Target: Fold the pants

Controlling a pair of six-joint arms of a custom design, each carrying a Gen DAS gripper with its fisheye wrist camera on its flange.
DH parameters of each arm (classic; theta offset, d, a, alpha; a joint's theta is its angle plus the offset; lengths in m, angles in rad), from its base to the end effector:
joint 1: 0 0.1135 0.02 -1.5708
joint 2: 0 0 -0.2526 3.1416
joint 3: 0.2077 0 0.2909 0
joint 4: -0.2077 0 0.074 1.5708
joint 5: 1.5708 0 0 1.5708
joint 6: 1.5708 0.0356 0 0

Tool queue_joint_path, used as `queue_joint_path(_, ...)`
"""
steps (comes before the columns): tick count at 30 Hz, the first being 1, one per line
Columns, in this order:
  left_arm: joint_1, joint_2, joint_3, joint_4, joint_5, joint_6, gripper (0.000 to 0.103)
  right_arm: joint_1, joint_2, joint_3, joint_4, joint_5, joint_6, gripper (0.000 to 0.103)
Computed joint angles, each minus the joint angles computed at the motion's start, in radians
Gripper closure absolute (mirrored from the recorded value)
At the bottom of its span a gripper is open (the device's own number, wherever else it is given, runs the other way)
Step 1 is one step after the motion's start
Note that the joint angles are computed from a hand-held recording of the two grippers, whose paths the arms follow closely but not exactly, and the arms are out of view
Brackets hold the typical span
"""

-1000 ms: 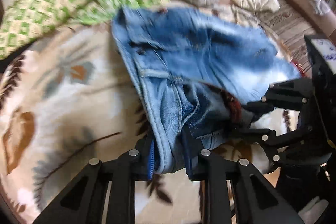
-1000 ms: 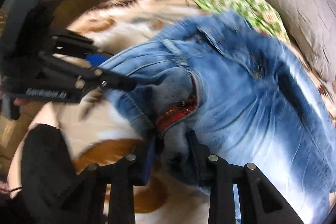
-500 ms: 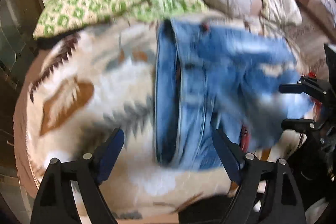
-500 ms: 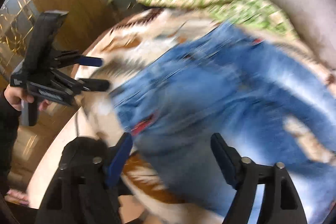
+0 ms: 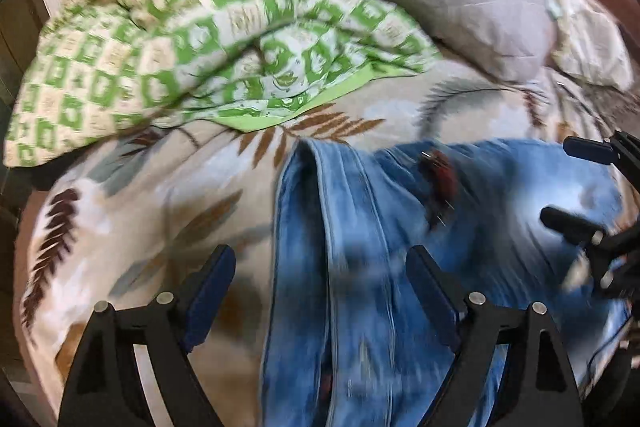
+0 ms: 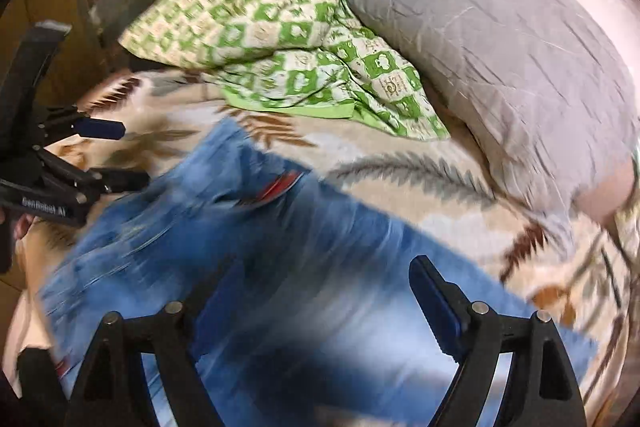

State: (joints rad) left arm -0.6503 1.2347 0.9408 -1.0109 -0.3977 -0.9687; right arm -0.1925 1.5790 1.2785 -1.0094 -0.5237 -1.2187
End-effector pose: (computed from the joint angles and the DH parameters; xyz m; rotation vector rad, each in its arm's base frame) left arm 0.2110 -0.1432 0.2239 -0.4945 2.6260 0.1126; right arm 0.3359 -0.0473 0.2379 -1.3514 2.2130 0.3082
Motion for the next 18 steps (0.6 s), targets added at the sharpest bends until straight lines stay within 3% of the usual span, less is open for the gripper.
queue_joint_path(2,0.075,0.065,-0.013,0.093,0.046,0.068,0.016,0.069,0.02,-0.055,0.145,0.075,0.047,0.016)
queue_joint_path(4,0.122,0.117,-0.026,0.166,0.09,0.111,0.017,0.12,0.094,-0.054,0.206,0.147,0.057,0.016)
queue_joint_path(6,0.152,0.134,-0.049,0.227,0.139,0.155,0.068,0.141,0.161,-0.028,0.206,0.183,0.062,0.017)
queue_joint_path(7,0.153,0.143,-0.042,0.223,0.127,0.174,0.073,0.152,0.206,-0.001,0.182,0.198,0.066,0.026)
queue_joint_path(8,0.156,0.134,-0.039,0.22,0.127,0.196,0.084,0.153,0.242,0.033,0.138,0.181,0.058,0.046)
queue_joint_path(10,0.17,0.054,-0.058,0.226,0.116,0.217,0.089,0.148,0.26,0.079,0.047,0.112,0.002,0.091)
queue_joint_path(11,0.174,0.004,-0.069,0.22,0.091,0.212,0.094,0.159,0.216,0.051,0.08,0.098,0.007,0.093)
queue_joint_path(13,0.185,-0.06,-0.086,0.211,0.065,0.188,0.094,0.174,0.183,0.051,0.079,0.045,0.032,0.093)
queue_joint_path(15,0.199,0.004,-0.059,0.161,0.066,0.18,0.09,0.2,0.171,0.052,0.099,0.016,0.117,0.092)
queue_joint_path(17,0.201,0.117,-0.035,0.127,0.077,0.194,0.063,0.228,0.171,0.039,0.121,0.075,0.163,0.091)
queue_joint_path(18,0.177,0.129,-0.044,0.138,0.029,0.176,0.057,0.228,0.165,0.03,0.12,0.116,0.18,0.09)
